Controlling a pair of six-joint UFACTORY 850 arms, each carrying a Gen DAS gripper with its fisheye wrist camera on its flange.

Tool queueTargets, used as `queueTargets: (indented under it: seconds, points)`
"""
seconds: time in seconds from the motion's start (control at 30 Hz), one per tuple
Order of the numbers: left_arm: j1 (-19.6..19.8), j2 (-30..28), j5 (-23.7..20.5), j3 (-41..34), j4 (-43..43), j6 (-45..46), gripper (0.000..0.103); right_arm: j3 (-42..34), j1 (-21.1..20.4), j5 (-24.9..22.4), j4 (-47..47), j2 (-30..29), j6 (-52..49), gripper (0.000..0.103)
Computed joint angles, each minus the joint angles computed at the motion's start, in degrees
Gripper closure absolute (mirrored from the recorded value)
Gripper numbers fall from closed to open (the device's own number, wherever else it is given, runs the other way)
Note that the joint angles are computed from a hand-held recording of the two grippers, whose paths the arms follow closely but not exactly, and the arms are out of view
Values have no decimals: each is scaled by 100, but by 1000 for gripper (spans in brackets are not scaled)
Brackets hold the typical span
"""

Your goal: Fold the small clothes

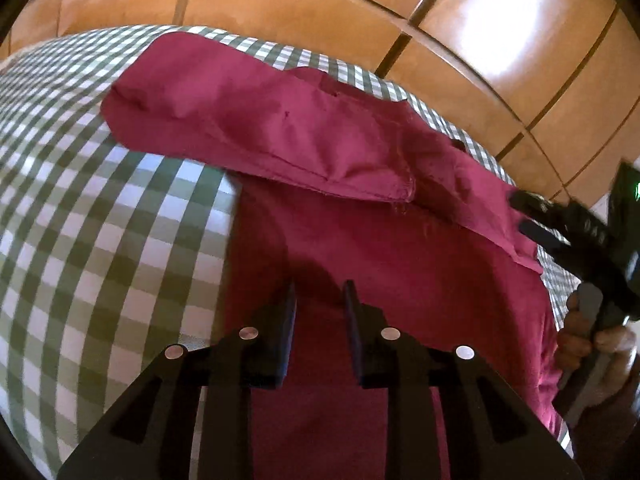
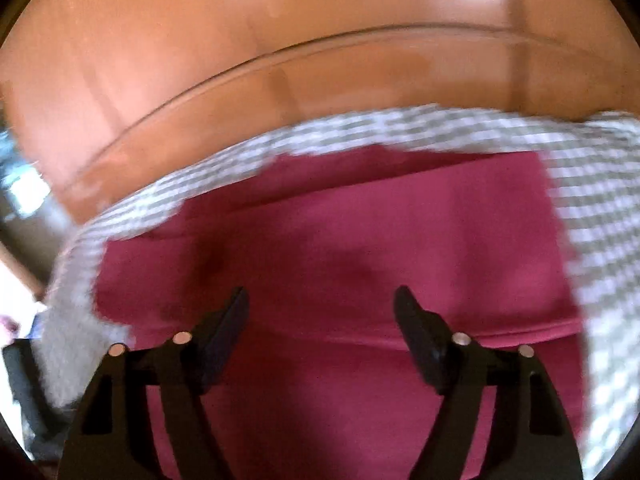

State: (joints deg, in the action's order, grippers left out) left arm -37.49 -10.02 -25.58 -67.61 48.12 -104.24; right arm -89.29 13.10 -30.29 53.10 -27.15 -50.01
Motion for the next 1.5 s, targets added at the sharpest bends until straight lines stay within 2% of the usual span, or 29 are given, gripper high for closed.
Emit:
queueTargets:
  seconds: [0.03, 0.1, 0.13, 0.2, 0.27, 0.33, 0.4, 0.5, 0.6, 0.83, 1.0, 1.07, 1.13, 1.2, 1.3, 1.37, 1.43, 1.5]
  points:
    - [-14, 9, 11, 42, 147, -154, 80, -140, 125, -238, -39, -92, 49, 41]
    - [-36, 24, 35, 103, 333, -357, 80, -489, 347, -671, -188, -353, 372, 43]
    - [-35, 35, 77, 150, 453, -480, 80, -639, 437, -797, -315, -469, 520, 43]
    - [-28, 85, 190, 265, 753, -870, 80, -914, 631, -963, -616, -700, 866, 50]
    - [-34, 100, 222, 304, 859, -971, 80, -1266, 838, -1128, -1169, -971, 1350, 78]
    - [-39, 153, 260, 373, 920, -1063, 80, -1453, 1030, -979, -1889, -1044, 1697, 94]
    - [-25, 251, 299, 444, 672, -936, 80, -1334, 1037, -790, -1805, -883, 1476, 95]
    - [59, 324, 202, 376, 34, -574, 80, -975, 901, -369, -1108, -410, 659, 95]
    - [74, 297, -225, 188, -49, -543, 80, -799, 625, -196, -224, -53, -77, 95]
    - [478, -236, -1472, -662, -1173, 453, 80, -666, 98, -88, 792, 257, -707, 95]
    - [638, -516, -1747, -964, -1491, 867, 77, -472, -297, 415, 1182, 356, -950, 95]
    - [568, -571, -1855, -1000, -1318, 843, 74, -475, -451, 536, 1023, 300, -688, 96]
    - [521, -638, -1941, -1058, -1159, 779, 72, -541, -618, 568, 441, 128, 41, 97]
    - [520, -662, -1967, -1086, -1123, 761, 72, -609, -712, 500, -248, -89, 834, 98]
    - [461, -700, -2081, -1148, -1113, 863, 72, -765, -827, 150, -1216, -551, 2047, 98]
    - [441, -632, -2033, -1090, -1197, 914, 72, -763, -878, 32, -1282, -708, 2267, 98]
    - [377, -561, -2118, -1034, -1233, 979, 72, -604, -920, 125, -795, -704, 1920, 98]
    - [309, -427, -2168, -918, -1257, 932, 72, -562, -901, 166, -784, -670, 1852, 98]
